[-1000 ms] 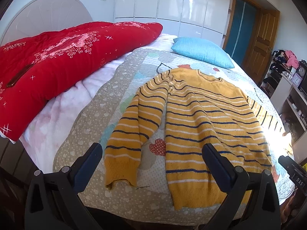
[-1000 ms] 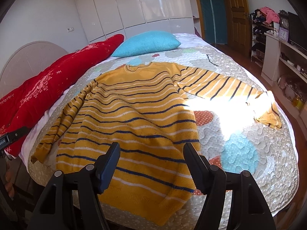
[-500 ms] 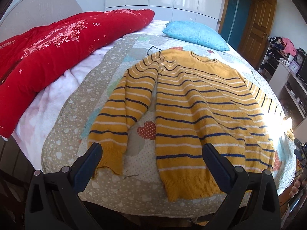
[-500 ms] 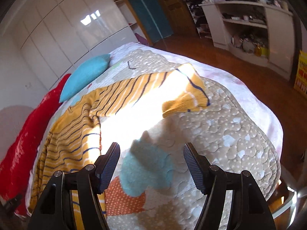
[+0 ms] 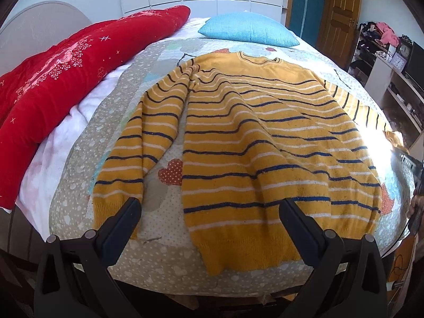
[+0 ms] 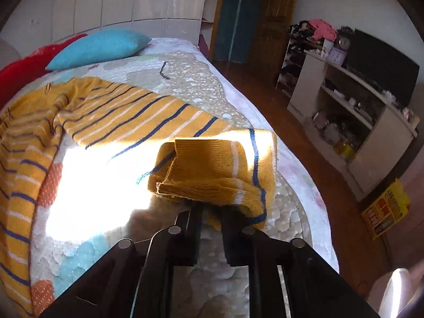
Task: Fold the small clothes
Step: 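Grasp the sweater sleeve cuff with the right gripper and lift it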
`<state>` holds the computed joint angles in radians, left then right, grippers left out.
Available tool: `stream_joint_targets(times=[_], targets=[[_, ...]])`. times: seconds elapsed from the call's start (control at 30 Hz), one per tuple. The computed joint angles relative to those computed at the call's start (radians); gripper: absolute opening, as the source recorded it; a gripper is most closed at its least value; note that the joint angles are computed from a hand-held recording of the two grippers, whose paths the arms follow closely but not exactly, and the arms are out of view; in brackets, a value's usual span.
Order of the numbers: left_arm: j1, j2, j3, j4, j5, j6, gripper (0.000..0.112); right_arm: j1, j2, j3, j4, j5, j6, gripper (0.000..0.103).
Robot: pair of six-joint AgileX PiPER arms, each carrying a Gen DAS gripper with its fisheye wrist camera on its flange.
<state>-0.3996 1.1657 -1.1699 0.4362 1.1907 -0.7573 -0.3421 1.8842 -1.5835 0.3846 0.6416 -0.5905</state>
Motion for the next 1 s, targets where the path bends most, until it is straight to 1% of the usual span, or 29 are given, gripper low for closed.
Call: stream_joint_targets(times=[0.03, 0.07, 0.1, 0.17, 0.2, 0.23, 0.27, 0.3, 0.33, 0.37, 0.4, 0.47, 0.57, 0.63, 0.67, 0.8, 0.87, 0.9, 0.93, 0.97, 1.0], targets=[[-0.001, 0.001, -0.001, 0.001, 0.000, -0.001, 0.103, -0.035, 0.040, -0.073, 0.034, 0.033, 0.028, 0.004], [0.003, 0.000, 0.000, -0.006, -0.003, 0.001, 0.103, -0.062, 0.079, -0.139, 0.029, 0.039, 0.095, 0.003], [0.009, -0.001, 0.001, -0.015, -0.009, 0.005, 0.103, -0.086, 0.127, -0.238, -0.017, 0.081, 0.195, 0.003], [0.023, -0.004, 0.007, -0.037, -0.024, 0.015, 0.103, -0.136, 0.214, -0.411, -0.053, 0.169, 0.374, 0.004], [0.026, -0.005, 0.011, -0.040, -0.029, 0.015, 0.103, -0.168, 0.236, -0.461, -0.041, 0.203, 0.417, 0.005], [0.027, -0.005, 0.014, -0.040, -0.032, 0.014, 0.103, -0.201, 0.246, -0.486, 0.002, 0.237, 0.426, 0.008], [0.032, -0.005, 0.019, -0.043, -0.036, 0.016, 0.103, -0.237, 0.245, -0.483, 0.081, 0.267, 0.401, 0.010], [0.035, -0.002, 0.020, -0.044, -0.036, 0.016, 0.103, -0.271, 0.237, -0.458, 0.179, 0.300, 0.355, 0.023], [0.037, 0.004, 0.020, -0.040, -0.030, 0.012, 0.103, -0.299, 0.227, -0.426, 0.271, 0.339, 0.304, 0.042], [0.046, 0.005, 0.023, -0.053, -0.036, 0.019, 0.103, -0.322, 0.214, -0.382, 0.355, 0.371, 0.252, 0.050], [0.058, 0.007, 0.025, -0.069, -0.044, 0.031, 0.103, -0.332, 0.190, -0.314, 0.429, 0.384, 0.205, 0.056], [0.065, 0.005, 0.034, -0.082, -0.055, 0.037, 0.103, -0.344, 0.163, -0.208, 0.541, 0.419, 0.133, 0.057], [0.066, 0.002, 0.044, -0.082, -0.063, 0.041, 0.103, -0.327, 0.154, -0.094, 0.615, 0.431, 0.131, 0.058], [0.078, -0.002, 0.053, -0.089, -0.074, 0.050, 0.103, -0.300, 0.108, 0.001, 0.641, 0.352, 0.108, 0.058], [0.087, -0.003, 0.058, -0.096, -0.082, 0.059, 0.103, -0.287, 0.094, 0.018, 0.637, 0.319, 0.110, 0.058], [0.144, -0.018, 0.083, -0.134, -0.126, 0.106, 0.103, -0.237, 0.125, -0.067, 0.522, 0.241, 0.232, 0.058], [0.183, -0.031, 0.093, -0.159, -0.151, 0.138, 0.103, -0.214, 0.165, -0.142, 0.438, 0.195, 0.305, 0.055], [0.204, -0.036, 0.095, -0.173, -0.158, 0.154, 0.103, -0.207, 0.199, -0.206, 0.384, 0.199, 0.354, 0.043], [0.226, -0.041, 0.096, -0.187, -0.165, 0.172, 0.103, -0.193, 0.243, -0.295, 0.309, 0.216, 0.423, 0.012], [0.250, -0.048, 0.099, -0.205, -0.172, 0.193, 0.103, -0.186, 0.288, -0.385, 0.246, 0.247, 0.473, 0.009], [0.277, -0.057, 0.102, -0.225, -0.179, 0.216, 0.103, -0.174, 0.329, -0.478, 0.195, 0.283, 0.527, 0.009]])
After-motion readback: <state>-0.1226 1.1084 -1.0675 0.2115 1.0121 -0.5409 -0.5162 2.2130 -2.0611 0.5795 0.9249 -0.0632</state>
